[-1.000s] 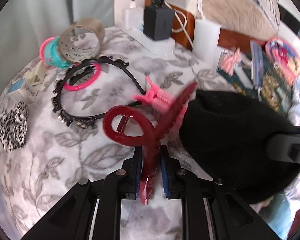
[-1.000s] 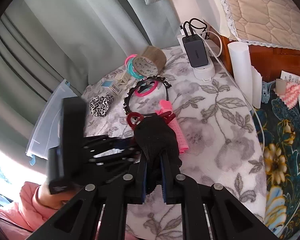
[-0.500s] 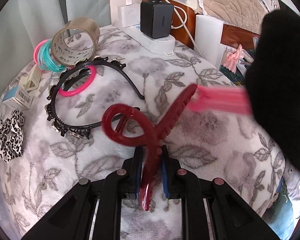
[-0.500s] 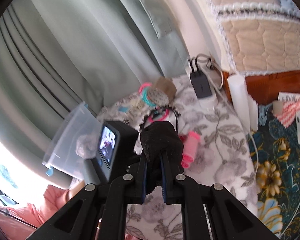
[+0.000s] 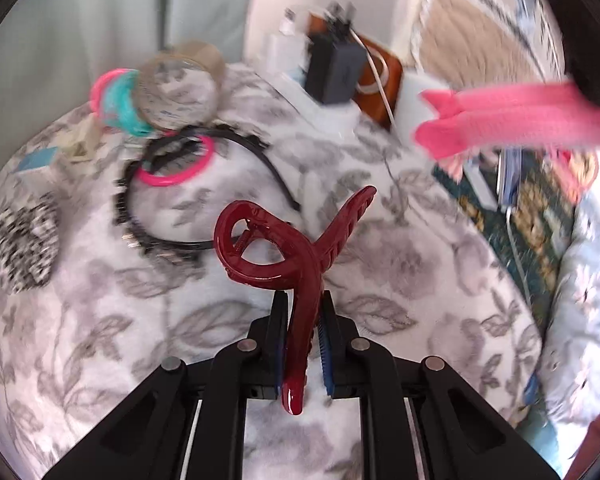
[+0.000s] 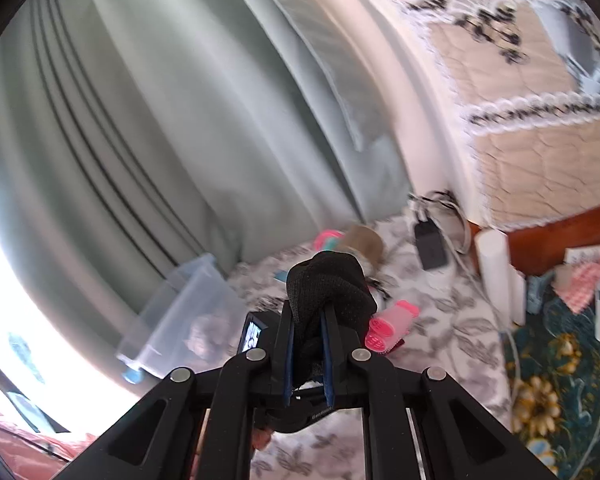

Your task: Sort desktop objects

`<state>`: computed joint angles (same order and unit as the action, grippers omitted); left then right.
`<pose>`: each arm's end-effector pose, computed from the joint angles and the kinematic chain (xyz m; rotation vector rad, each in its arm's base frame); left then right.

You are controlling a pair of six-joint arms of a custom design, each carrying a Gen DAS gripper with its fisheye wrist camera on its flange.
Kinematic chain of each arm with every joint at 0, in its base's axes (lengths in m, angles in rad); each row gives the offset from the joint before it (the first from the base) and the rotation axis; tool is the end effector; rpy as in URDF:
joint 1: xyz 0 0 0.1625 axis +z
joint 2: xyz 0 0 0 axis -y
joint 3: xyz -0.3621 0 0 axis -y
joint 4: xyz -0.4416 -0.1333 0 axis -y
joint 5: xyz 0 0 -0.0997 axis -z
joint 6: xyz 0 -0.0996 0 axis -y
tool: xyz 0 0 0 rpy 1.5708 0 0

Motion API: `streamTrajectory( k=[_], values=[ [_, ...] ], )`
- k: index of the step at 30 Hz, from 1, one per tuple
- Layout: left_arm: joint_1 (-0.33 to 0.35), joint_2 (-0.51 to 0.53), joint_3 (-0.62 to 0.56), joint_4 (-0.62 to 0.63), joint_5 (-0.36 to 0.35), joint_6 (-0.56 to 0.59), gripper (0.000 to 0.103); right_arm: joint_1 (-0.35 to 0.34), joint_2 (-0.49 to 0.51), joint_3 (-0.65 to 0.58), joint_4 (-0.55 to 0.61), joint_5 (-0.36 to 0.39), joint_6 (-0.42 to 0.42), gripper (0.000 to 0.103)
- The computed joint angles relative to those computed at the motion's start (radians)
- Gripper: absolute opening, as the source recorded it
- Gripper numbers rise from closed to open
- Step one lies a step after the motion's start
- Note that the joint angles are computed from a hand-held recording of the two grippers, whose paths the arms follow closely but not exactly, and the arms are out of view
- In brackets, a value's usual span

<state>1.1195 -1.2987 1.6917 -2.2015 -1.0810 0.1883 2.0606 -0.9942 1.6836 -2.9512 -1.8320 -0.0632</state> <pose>-0.1095 -0.6391 0.2802 0.7607 2.5494 -0.4020 0.4131 -0.5462 0.1746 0.6469 -2.7720 1.0793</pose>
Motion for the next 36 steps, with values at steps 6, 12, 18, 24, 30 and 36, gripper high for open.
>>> streamTrajectory(
  k=[6,12,18,24,30,36],
  values=[
    [0.033,-0.085,0.022,-0.048,-0.016,-0.101,0.014,-0.041,0.088,-0.053,0.179,-0.048,0.088,0.012],
    [0.071,-0.149,0.057,-0.073,-0.013,-0.153,0.014,-0.039,0.127,-0.064,0.259,-0.033,0.092,0.012],
    [0.091,-0.166,0.062,-0.066,0.026,-0.171,0.014,-0.029,0.172,-0.096,0.301,-0.028,0.098,0.016],
    [0.089,-0.152,0.064,-0.066,0.081,-0.166,0.015,-0.023,0.163,-0.087,0.288,-0.036,0.085,0.050],
    [0.092,-0.154,0.060,-0.050,0.099,-0.184,0.049,-0.042,0.150,-0.081,0.251,-0.086,0.139,0.050],
    [0.060,-0.204,0.087,-0.043,0.215,-0.205,0.066,-0.071,0.164,-0.103,0.293,-0.135,0.199,0.050]
  ],
)
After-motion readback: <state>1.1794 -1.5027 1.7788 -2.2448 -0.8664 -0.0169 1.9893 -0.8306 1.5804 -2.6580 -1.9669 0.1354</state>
